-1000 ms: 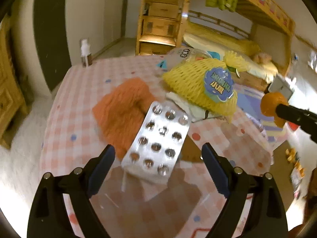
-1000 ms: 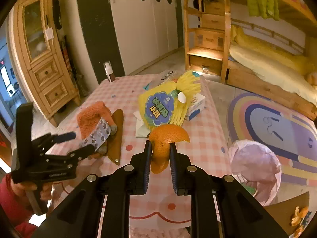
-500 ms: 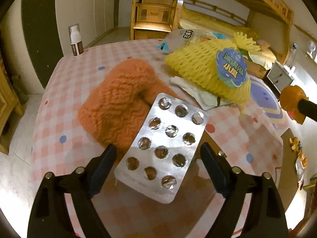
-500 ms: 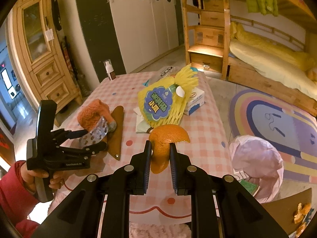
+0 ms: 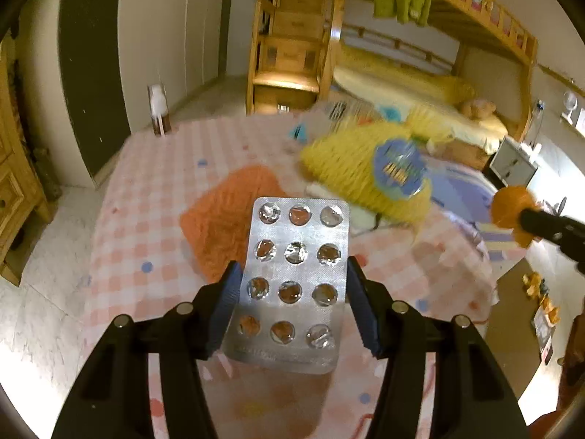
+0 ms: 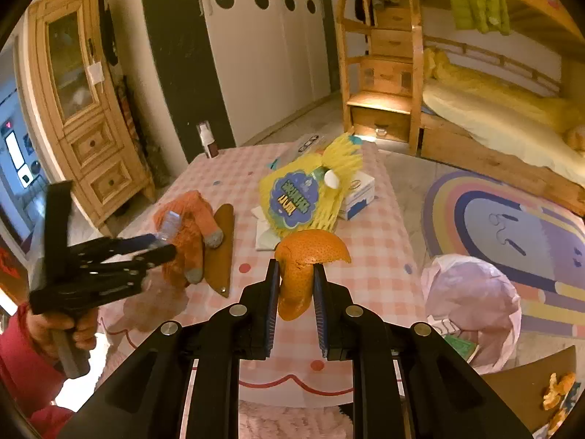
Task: Collect trash
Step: 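Grasp the silver pill blister with the left gripper while the right gripper holds the orange peel, then carry the peel and blister over the pink bin and open both grippers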
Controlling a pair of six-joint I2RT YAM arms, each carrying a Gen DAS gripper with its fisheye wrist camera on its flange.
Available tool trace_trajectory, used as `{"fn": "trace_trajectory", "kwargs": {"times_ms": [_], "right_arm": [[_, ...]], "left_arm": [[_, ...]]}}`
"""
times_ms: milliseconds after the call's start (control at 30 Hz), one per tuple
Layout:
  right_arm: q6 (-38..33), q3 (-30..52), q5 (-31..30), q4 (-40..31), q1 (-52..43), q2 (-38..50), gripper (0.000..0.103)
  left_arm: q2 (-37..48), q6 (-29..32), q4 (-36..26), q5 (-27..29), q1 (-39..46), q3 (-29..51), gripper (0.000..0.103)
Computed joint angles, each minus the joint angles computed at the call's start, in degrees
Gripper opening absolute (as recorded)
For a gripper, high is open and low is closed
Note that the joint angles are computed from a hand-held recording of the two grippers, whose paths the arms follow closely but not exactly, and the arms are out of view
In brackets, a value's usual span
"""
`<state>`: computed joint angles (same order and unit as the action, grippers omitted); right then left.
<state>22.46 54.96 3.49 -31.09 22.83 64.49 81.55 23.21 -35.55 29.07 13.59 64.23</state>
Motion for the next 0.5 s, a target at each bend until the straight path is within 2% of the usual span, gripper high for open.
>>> {"fn": "trace_trajectory", "kwargs": {"times_ms": [167,300,367,500], "right_arm": [[0.19,-1.36,-0.30,0.06,-1.32,-1.97,0.019],[-0.06,-2.74,-0.82,-0.24,-3.33,-4.21,0.019],[-0.39,-3.52,-1.13,-0.78,-5.04,-5.63,0.019],[-1.60,-5.58,-2.34,-2.16,-9.77,-8.25,0.019]], "left_arm": [[-5.83,-1.16,-2.58,4.25,1.04,0.18,0.056],[-9.52,-2.97,-3.25,5.55,-1.69,-0.48,0.056],[-10.55,-4.61,-2.72,4.46,-5.34,-0.84,0.056],[-10.11,-7.69,-0.17,-1.36,-16.31,-1.63,0.056]]}}
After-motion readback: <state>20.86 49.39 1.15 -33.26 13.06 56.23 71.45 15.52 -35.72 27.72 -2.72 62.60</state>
